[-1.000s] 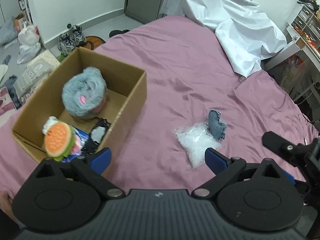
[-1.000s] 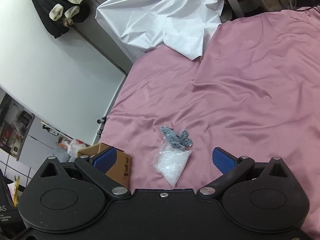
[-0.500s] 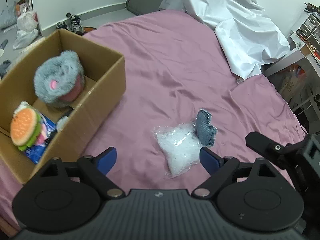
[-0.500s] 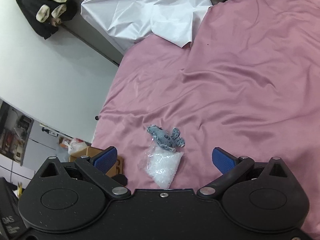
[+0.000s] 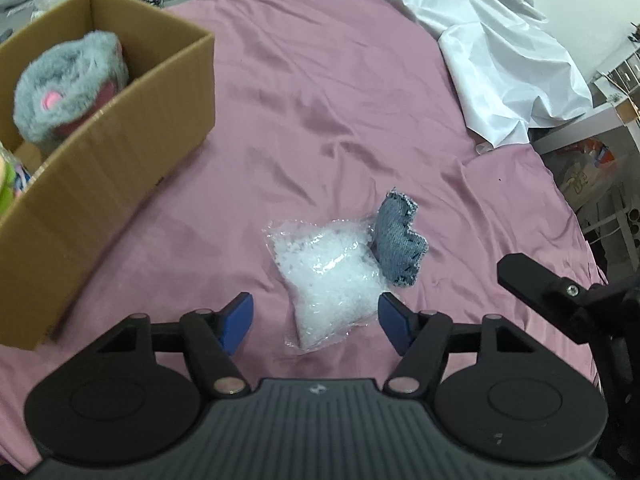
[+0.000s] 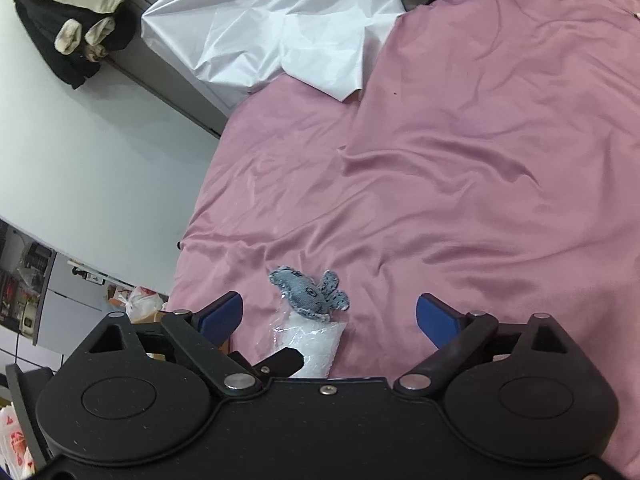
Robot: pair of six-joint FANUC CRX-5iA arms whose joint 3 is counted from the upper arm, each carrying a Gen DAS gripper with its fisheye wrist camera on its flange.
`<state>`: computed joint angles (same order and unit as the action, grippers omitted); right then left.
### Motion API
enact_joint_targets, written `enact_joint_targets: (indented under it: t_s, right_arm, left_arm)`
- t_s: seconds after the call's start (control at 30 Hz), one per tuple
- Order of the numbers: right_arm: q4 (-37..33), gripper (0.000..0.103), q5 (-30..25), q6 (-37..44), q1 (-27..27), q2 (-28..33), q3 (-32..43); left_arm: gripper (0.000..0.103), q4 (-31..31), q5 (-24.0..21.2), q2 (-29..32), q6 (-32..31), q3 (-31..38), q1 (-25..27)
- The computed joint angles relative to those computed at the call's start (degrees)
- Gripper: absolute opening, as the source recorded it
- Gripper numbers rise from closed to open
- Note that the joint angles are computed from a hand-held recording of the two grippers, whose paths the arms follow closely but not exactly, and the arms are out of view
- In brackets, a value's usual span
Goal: Organize soft objects
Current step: 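Lower the left gripper onto the clear bag while the right gripper closes on the plush fish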
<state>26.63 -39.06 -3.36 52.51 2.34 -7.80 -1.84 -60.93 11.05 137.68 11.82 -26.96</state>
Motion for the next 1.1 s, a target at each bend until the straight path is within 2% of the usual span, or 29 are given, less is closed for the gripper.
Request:
enact_joint_targets:
  t_s: [0.2,0.37,0.53,0.77,0.93,1.1]
  right_arm:
    - [-3.83,0.082,0.25,3.32,-0.93,0.94,1.46]
    - [-6.80,0.080,-0.24,5.55,-1.46,1.77,2.82]
    - [-7.33,0.080,-0.60,8.06,-2.04,3.55,5.09]
    - [-13.82,0.074,-1.49,15.19,-3.10,6.25,9.40]
    - [-18.51,0.064,-1.65,17.98,-4.17,7.86,11.74]
    - [-20.23,0.063,-2.00,20.56,-4.46,9.39,13.82]
  left_arm:
    - [0.060,0.78,1.52,0.70,1.86,-0.96,0.48]
    - [0.060,1.33,4.68,0.28,3.32,-2.84,0.93]
    - [0.060,-0.55,5.42,0.11,4.25,-2.48,0.65]
    - [0.060,1.10,8.50,-0.80,4.39,-5.11,2.01]
    - [0.038,2.06,10.37,-1.02,5.08,-6.08,2.47]
    - [0.034,2.67,10.60,-1.52,4.33,-6.59,3.04]
